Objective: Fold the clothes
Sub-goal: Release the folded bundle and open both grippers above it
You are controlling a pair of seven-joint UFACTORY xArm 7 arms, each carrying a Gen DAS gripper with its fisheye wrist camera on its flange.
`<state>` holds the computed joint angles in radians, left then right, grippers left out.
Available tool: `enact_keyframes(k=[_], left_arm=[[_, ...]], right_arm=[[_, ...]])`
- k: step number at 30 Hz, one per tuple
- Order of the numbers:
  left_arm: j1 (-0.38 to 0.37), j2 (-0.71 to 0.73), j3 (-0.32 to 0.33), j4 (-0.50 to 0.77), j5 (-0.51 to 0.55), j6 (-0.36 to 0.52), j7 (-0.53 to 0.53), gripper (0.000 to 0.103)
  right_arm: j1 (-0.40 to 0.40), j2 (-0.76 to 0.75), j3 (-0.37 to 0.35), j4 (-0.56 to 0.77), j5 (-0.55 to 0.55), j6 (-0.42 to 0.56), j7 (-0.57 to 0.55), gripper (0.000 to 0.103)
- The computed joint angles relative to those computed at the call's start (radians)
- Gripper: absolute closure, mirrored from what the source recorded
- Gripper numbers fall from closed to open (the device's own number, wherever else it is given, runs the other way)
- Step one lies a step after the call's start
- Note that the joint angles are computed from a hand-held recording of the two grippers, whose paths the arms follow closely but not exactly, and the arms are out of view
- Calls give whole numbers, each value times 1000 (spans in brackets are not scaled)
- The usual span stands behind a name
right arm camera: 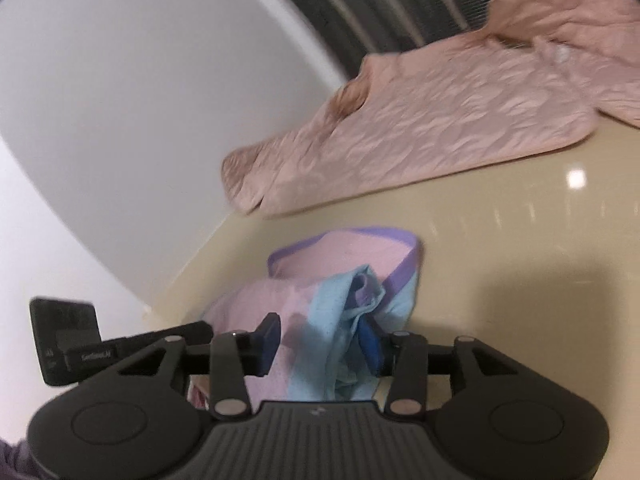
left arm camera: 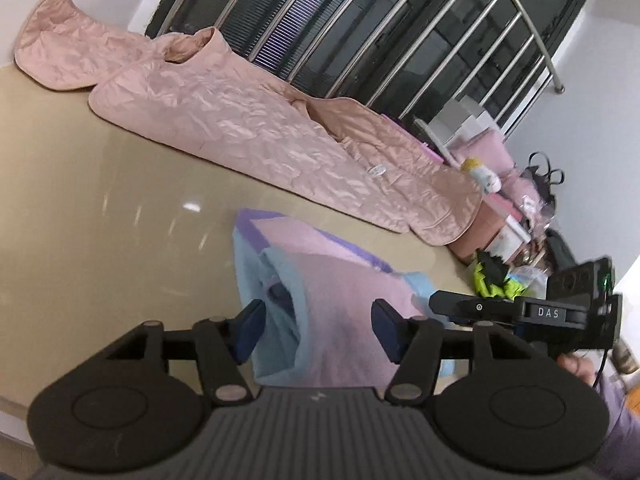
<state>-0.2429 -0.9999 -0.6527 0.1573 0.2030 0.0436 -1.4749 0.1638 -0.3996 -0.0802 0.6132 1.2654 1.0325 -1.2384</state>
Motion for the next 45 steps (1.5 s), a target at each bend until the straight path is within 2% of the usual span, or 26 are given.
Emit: enact_keyframes(k=[1,3,4,5,9,10,11,14,15,18,22,23,25,26,28,29,30,31,33,35,36,37,39,41,43,45], left_arm=[[8,8,-1,11,4,17,5,48],[32,28,-12,39,9,48,4,70],[45,37,-20,53,11,62,-1,75],[54,34,-32,64,16,77,-9,85],[62,65,-68,147,55,263,-10,88],[58,73,-67,159,62,293,-17,88],[51,70,-60,164,68,302,-28,86],[50,60,-44,183,101,328,-39,59],[55,61,-38,191,116,332,-32,54],[68,144,-6,245,143,380,26,55],[76,185,36,296,174,468,61,54],[87,183,44,303,192,475,70,51],[124,247,55,338,229,481,102,33],[142,279,59,357,248,486,117,29],[175,344,68,398,291,500,142,30],[186,380,73,420,311,510,152,38],[176,418,86,435,314,512,162,49],[150,440,118,426,308,472,170,53],[119,443,150,396,309,396,161,78],[121,445,144,386,324,376,149,98],[122,440,143,378,330,364,143,100],[122,434,145,373,330,354,137,100],[117,398,147,357,330,330,128,101],[102,342,142,343,321,327,139,100],[69,263,101,329,297,402,138,100],[54,189,28,312,298,469,109,100]], right_arm=[[-1,-13,-2,-12,21,-8,5,60],[2,-28,8,-32,62,-39,34,61],[4,-28,16,-37,76,-62,48,62],[10,-39,31,-47,90,-97,57,69],[43,-67,97,-71,66,-258,77,90],[56,-72,116,-80,52,-313,84,90],[68,-84,123,-91,40,-345,84,91],[99,-152,137,-126,-1,-433,99,88],[113,-178,131,-136,14,-460,90,88],[159,-187,92,-128,56,-498,77,85],[178,-92,109,-90,-72,-531,175,85],[186,-98,115,-98,-92,-558,183,85],[229,-114,82,-100,-52,-592,131,84],[242,-103,66,-79,-39,-603,127,77],[259,-48,58,-17,-16,-637,133,63],[267,-5,49,21,-3,-636,116,53],[262,36,48,53,-17,-618,116,51],[253,76,49,84,-37,-597,122,52],[218,142,70,135,-128,-542,185,60],[209,143,80,128,-134,-523,141,72],[202,145,94,123,-155,-534,143,89],[203,142,103,114,-147,-559,129,99],[211,133,102,100,-111,-583,93,102],[228,88,65,74,13,-555,-37,102],[224,19,22,30,146,-481,-209,102],[197,-77,-7,-45,178,-389,-306,102]])
